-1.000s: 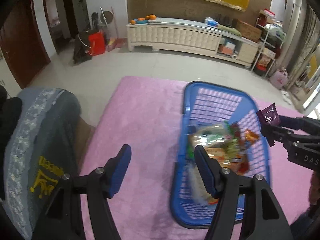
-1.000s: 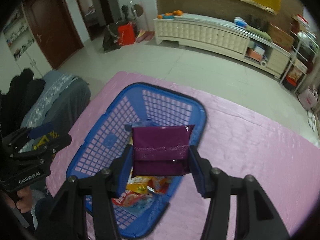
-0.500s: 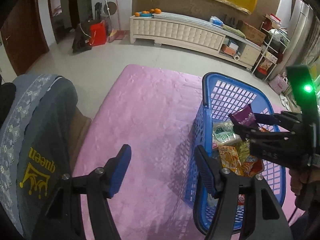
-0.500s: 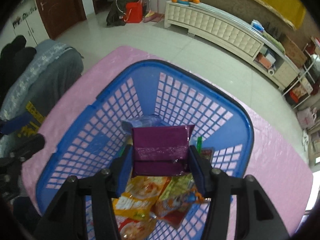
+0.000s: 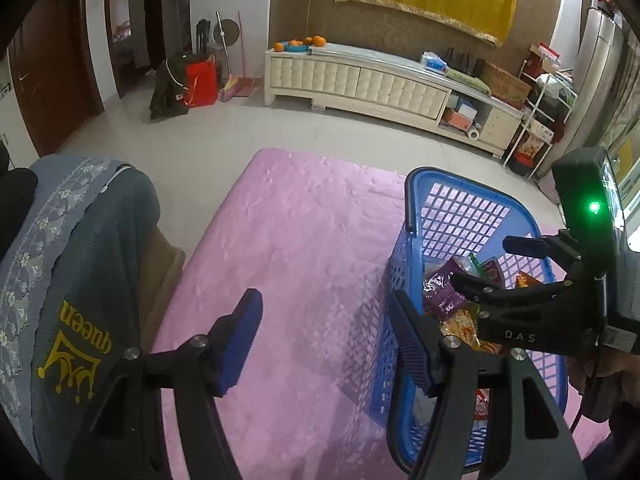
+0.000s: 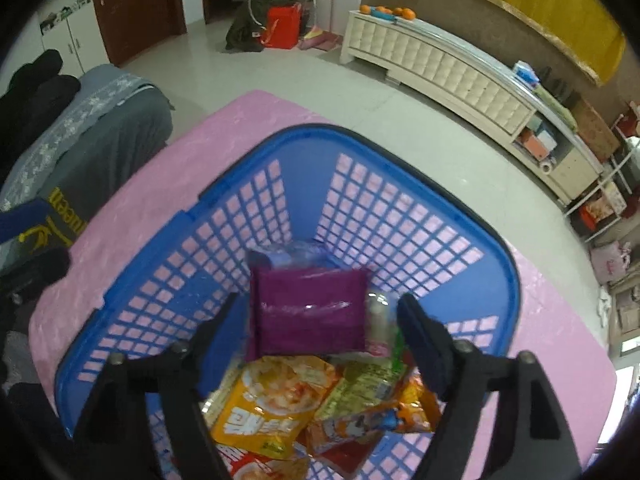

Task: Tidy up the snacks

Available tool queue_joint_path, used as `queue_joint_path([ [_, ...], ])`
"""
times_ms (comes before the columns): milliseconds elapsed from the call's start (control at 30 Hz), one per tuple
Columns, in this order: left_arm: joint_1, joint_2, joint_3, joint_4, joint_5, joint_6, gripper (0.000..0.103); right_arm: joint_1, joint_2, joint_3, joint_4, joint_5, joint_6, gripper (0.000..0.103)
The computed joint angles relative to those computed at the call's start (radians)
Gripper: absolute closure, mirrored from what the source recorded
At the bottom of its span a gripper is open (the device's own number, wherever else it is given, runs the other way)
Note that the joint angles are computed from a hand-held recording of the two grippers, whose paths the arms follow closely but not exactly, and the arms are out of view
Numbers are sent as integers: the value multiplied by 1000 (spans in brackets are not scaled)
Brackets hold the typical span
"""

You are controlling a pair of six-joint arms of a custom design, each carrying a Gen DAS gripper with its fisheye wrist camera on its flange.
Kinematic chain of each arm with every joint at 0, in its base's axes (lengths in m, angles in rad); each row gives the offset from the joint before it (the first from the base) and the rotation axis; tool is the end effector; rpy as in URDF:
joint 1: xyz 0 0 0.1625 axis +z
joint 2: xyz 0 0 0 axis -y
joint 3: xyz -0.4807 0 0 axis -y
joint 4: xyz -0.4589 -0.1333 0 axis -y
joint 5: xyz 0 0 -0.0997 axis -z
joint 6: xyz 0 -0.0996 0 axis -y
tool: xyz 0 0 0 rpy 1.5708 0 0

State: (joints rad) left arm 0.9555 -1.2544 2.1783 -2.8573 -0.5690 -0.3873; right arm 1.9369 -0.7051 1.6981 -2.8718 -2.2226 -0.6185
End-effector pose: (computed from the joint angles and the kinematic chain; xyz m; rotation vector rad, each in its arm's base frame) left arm -0.1334 -0.5650 0.2383 0.0316 2.2587 -0.9527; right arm 0.3314 -0.6609 0.0444 1.0430 -2.2161 0.2726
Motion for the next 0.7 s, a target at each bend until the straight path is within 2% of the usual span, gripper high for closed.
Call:
queue_joint_path([
  [167,-44,-18,52,-67,34,35,40,-8,-96,107,-71,53,-2,20],
  [400,-147,-32,152,-183,73,41,40,-6,-219,266,-216,111,-39,20],
  [500,-194,-43,186,-170,94,-8,40,-7,-263,324,-283,118,-45,20],
  [700,-349,-53,282,-191,212,-115,40,5,-389,476,-447,139,-49,20],
])
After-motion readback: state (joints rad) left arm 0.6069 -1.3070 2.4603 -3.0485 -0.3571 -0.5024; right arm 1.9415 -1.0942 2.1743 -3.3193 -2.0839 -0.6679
